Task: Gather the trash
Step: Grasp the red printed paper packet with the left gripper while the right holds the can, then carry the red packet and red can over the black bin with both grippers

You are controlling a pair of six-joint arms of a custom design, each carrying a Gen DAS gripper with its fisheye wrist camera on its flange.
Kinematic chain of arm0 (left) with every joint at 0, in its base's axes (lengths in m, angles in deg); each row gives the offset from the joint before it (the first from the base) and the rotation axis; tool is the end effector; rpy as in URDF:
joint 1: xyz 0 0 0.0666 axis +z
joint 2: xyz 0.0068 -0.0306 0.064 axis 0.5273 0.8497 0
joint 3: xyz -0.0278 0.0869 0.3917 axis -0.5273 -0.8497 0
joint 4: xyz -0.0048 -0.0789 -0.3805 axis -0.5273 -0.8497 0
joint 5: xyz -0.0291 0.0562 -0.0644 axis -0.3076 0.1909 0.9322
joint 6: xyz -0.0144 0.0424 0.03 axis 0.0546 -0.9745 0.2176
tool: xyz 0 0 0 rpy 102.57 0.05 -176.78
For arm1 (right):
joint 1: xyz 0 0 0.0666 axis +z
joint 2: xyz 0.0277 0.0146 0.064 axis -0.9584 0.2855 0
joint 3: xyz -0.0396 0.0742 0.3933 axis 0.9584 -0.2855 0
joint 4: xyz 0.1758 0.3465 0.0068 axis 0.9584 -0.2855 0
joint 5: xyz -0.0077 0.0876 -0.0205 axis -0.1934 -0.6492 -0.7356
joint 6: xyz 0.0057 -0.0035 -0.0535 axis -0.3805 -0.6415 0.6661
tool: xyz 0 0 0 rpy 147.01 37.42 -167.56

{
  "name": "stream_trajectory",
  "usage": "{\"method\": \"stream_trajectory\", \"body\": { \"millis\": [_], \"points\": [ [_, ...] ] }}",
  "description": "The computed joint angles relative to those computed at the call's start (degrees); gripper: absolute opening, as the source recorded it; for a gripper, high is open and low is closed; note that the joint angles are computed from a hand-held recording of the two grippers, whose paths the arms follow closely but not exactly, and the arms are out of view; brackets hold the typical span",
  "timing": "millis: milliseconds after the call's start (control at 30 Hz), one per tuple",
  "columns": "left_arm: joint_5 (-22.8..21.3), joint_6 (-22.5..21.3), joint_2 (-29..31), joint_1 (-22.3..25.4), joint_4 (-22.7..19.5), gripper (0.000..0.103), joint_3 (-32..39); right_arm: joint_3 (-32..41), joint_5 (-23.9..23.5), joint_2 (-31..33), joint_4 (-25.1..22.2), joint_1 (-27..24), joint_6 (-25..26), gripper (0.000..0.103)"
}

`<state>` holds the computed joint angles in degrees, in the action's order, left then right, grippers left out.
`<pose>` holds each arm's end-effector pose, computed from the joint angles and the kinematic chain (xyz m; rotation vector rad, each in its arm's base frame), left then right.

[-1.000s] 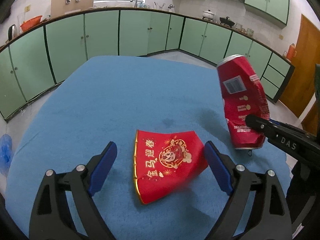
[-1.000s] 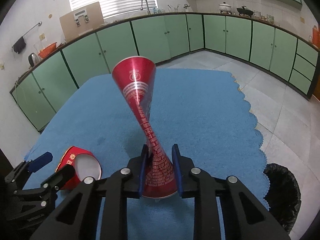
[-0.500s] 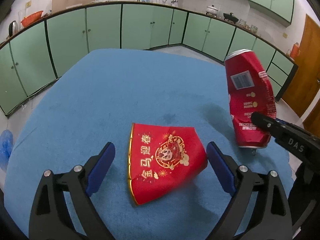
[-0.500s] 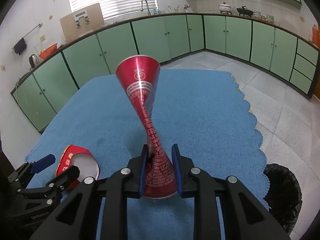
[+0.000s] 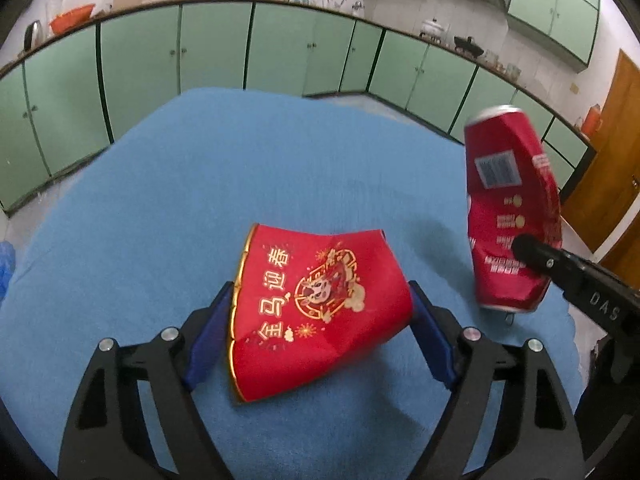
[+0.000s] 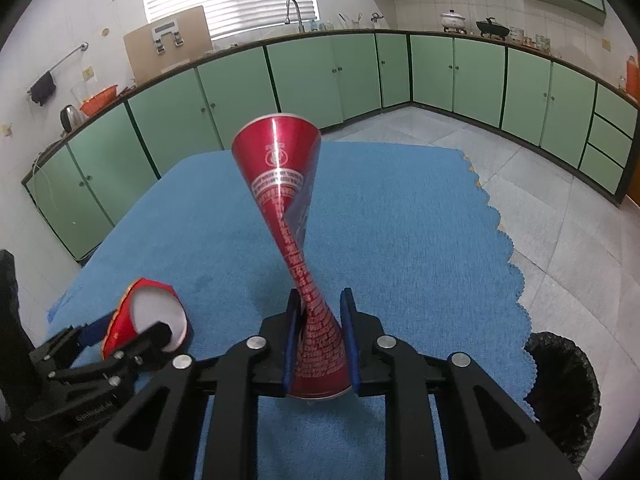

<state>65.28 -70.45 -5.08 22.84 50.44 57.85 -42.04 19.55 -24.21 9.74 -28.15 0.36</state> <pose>0.3447 -0.0625 0.2973 0.2404 2.3552 -0.3479 0.2574 0.2339 0.3220 0.2058 2.3006 0.1428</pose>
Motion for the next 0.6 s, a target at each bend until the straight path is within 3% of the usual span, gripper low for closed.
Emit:
{"method": "stream_trajectory", "body": {
  "millis": [600],
  "points": [
    [-1.19,1.50,-7.37,-4.09,1.70,0.079,-1.87,0.64,3.38,-3.74,-5.09,2.87,-0.91,0.008]
  ]
}}
